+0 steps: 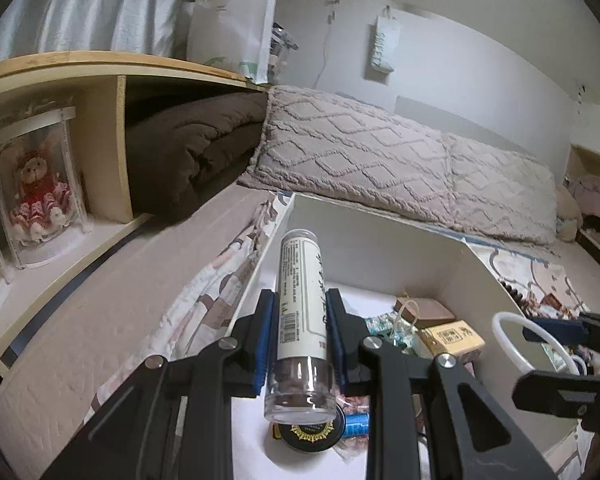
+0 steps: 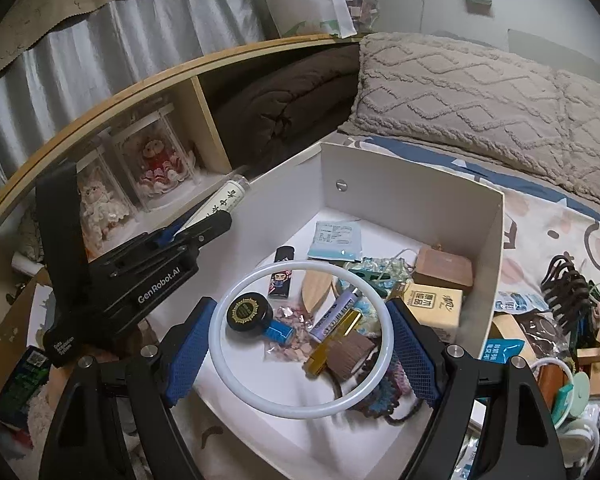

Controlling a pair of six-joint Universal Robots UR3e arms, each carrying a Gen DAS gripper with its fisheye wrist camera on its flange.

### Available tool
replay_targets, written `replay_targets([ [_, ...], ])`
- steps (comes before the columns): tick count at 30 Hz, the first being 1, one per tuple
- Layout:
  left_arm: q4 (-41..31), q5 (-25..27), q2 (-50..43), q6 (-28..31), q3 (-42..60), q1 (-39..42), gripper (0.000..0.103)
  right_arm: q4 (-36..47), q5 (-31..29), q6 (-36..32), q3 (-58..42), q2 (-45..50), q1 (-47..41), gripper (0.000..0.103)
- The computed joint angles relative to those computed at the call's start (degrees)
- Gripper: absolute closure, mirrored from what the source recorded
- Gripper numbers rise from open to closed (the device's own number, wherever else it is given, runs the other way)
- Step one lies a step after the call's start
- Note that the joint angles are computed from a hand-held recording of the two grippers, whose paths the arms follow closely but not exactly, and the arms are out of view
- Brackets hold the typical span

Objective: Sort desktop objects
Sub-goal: 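Carry the bottle with the left gripper while the right gripper carries the ring to the shoebox, then open the left gripper to drop the clear bottle into the shoebox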

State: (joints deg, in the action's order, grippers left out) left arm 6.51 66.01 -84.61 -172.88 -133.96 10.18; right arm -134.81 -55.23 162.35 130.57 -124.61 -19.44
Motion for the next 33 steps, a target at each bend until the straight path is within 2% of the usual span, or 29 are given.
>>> replay_targets([
  [7,-2.91,2.27,0.30,3.75,1.09,-1.83,0.078,-1.15,-2.42,3.87,-3.33,5.21,2.85,0.019],
  [16,-2.38,2.58,0.51,4.16,0.69,-1.89,0.077,-3.53,-7.61,6.47,-5.63,9.03,7.49,0.019],
  [17,-2.02,2.70,0.56,4.02,0.54,-1.88,0.076,-3.52,-7.76,6.58,-5.82,9.15,7.61,0.019],
  [18,-1.54,2.68,0.76,3.72,0.26,-1.78,0.065,-3.31,-7.66,6.54,-5.90,9.12,7.48,0.019],
  [19,-1.23,2.23,1.25,3.47,-0.16,-1.48,0.051,-3.00,-7.60,6.64,-6.04,9.11,7.36,0.019],
  [21,0.03,1.43,2.20,2.96,-1.09,-0.81,0.043,-2.51,-7.68,6.73,-6.22,9.21,7.18,0.019],
  [27,-2.18,-4.64,8.17,2.27,-3.32,4.18,0.043,-2.59,-8.88,7.72,-7.48,11.38,7.46,0.019],
  [33,-5.55,-10.57,14.49,2.40,-5.10,9.38,0.043,-3.20,-10.68,10.82,-11.61,18.28,9.27,0.019],
])
